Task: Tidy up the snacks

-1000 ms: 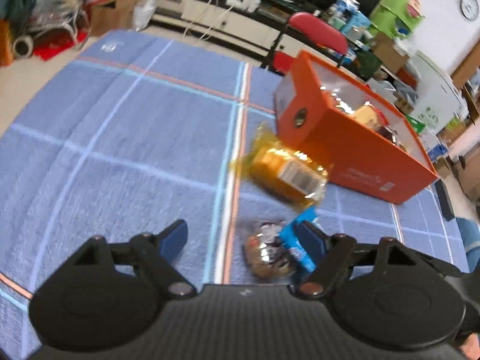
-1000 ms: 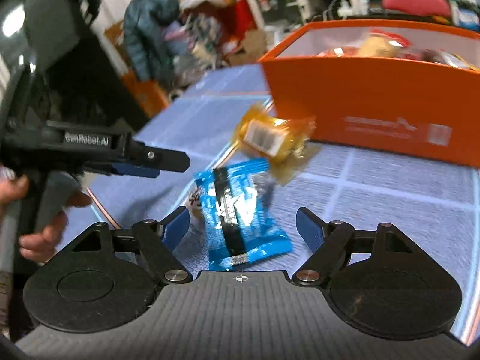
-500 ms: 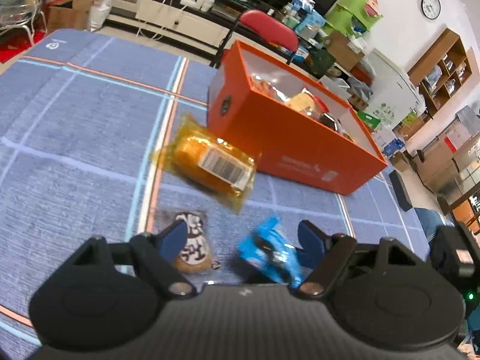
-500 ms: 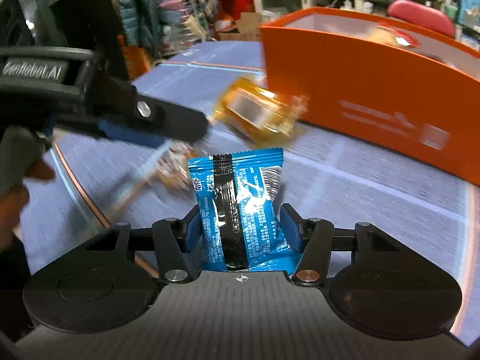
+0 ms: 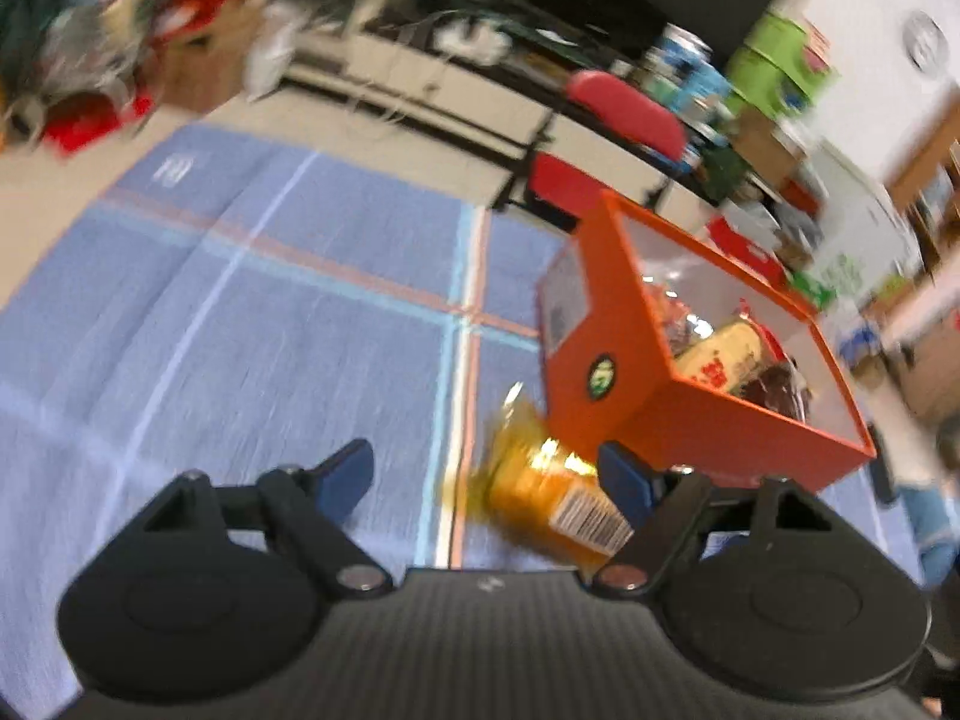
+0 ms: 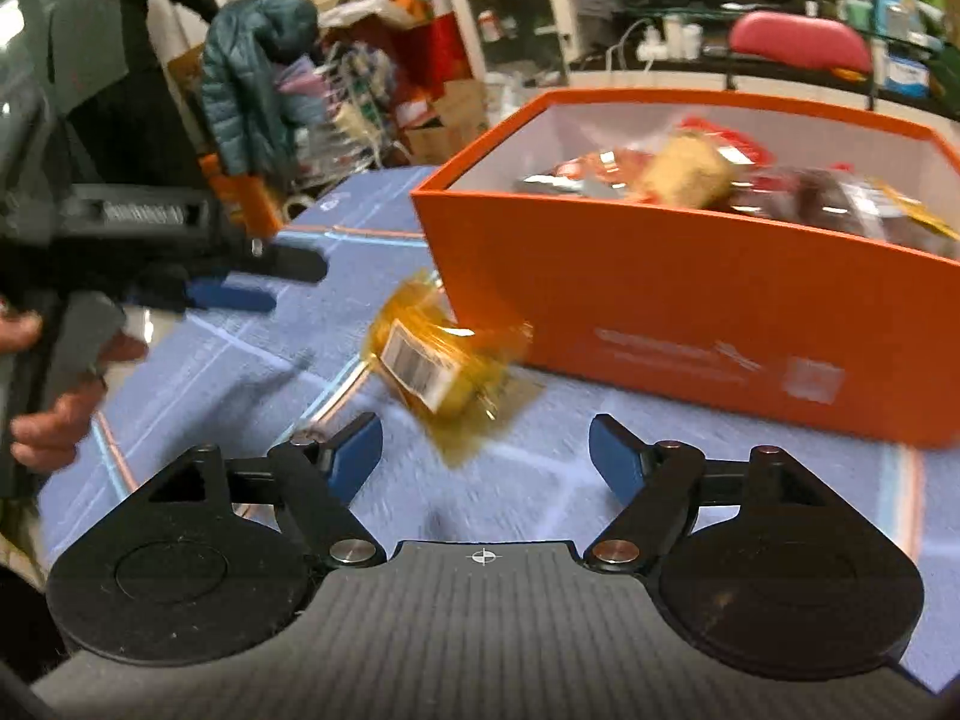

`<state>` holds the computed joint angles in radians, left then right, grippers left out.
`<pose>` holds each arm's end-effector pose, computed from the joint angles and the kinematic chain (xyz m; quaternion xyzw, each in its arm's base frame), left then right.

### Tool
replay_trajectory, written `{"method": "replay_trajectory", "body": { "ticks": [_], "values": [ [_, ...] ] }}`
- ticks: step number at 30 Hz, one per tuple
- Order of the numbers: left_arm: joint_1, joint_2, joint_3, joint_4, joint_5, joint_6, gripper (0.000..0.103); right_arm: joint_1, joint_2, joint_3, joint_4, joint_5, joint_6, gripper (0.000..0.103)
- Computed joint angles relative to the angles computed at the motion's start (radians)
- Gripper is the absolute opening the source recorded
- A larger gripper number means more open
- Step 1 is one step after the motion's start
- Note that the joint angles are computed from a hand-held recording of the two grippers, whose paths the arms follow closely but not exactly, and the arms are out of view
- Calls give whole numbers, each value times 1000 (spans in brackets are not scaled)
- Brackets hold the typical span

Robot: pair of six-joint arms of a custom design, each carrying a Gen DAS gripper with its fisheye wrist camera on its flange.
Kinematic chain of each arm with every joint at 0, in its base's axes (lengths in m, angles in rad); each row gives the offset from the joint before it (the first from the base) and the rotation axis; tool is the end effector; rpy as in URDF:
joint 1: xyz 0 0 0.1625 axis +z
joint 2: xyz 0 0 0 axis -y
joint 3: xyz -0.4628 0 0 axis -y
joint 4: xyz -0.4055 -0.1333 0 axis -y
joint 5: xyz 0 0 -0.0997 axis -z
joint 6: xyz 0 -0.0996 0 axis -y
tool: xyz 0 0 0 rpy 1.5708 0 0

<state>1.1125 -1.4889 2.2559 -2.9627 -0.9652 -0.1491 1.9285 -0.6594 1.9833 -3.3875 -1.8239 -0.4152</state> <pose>-0.0325 -0.4953 0.3343 0.0493 0.9116 -0.3648 0.1830 0.3110 -0.5225 0.0150 0.3341 -0.9027 0.2383 0.1293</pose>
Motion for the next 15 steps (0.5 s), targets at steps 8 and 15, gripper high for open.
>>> {"method": "replay_trajectory", "body": {
  "ticks": [8, 15],
  "values": [
    [83, 134, -101, 54, -124, 216, 92, 16, 122, -108, 13, -50, -33, 51],
    [92, 56, -12, 30, -250, 28, 63, 30, 84, -40, 0, -9, -39, 24]
  ]
}}
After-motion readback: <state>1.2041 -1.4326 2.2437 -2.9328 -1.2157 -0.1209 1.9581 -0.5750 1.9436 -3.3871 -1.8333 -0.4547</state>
